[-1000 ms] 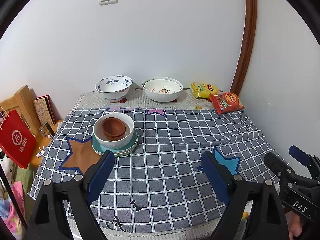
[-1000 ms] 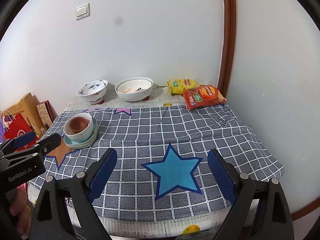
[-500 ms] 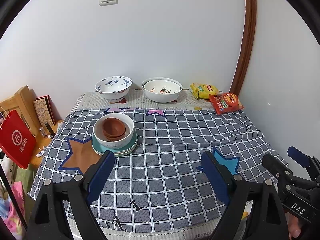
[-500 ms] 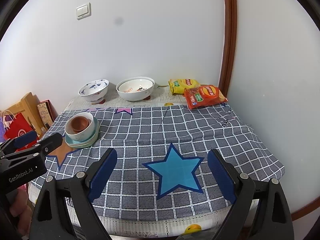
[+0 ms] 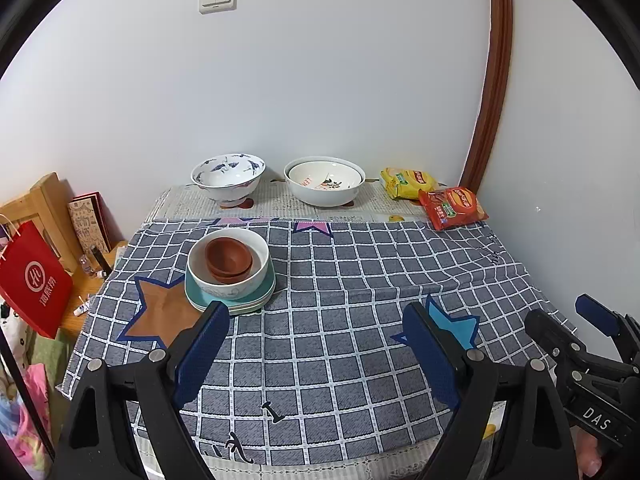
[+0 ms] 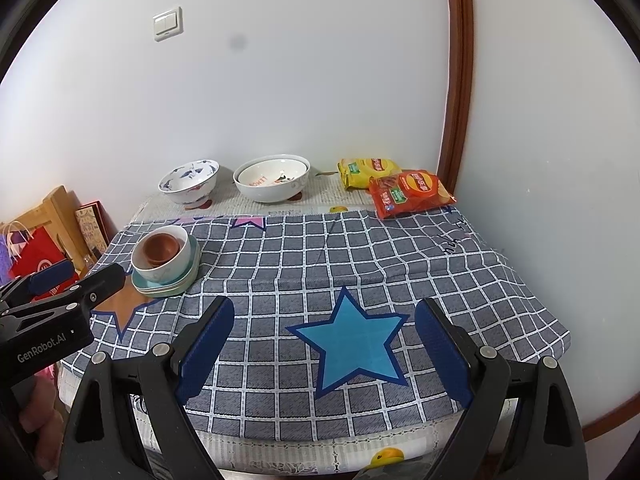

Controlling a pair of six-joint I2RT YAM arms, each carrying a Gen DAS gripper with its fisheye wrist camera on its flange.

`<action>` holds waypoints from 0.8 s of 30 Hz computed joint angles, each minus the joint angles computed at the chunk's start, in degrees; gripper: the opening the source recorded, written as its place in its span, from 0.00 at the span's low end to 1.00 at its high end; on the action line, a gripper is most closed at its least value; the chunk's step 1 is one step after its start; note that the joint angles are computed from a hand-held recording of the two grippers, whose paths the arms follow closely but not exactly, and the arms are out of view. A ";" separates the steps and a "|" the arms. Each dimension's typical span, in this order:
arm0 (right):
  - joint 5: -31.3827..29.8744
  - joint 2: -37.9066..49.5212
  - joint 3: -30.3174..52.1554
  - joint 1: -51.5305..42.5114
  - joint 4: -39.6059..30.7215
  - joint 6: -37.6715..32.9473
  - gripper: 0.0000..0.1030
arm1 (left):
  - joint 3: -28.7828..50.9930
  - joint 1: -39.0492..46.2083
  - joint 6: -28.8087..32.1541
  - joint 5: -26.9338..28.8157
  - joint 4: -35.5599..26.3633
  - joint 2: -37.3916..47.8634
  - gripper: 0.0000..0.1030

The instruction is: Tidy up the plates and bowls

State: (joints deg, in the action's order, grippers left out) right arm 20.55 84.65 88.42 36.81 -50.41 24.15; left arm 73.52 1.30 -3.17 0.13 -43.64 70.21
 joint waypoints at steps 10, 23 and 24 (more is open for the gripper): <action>0.08 0.15 0.42 -0.13 -0.27 -0.11 0.88 | 0.10 -0.05 0.05 -0.17 -0.13 -0.12 0.85; 0.06 -0.21 0.10 -0.02 -0.17 -0.01 0.88 | 0.37 -0.54 -0.51 -0.91 -0.24 -0.08 0.85; -0.02 -0.26 0.06 -0.04 -0.09 -0.08 0.88 | 0.45 -0.62 -0.59 -1.00 -0.27 -0.05 0.85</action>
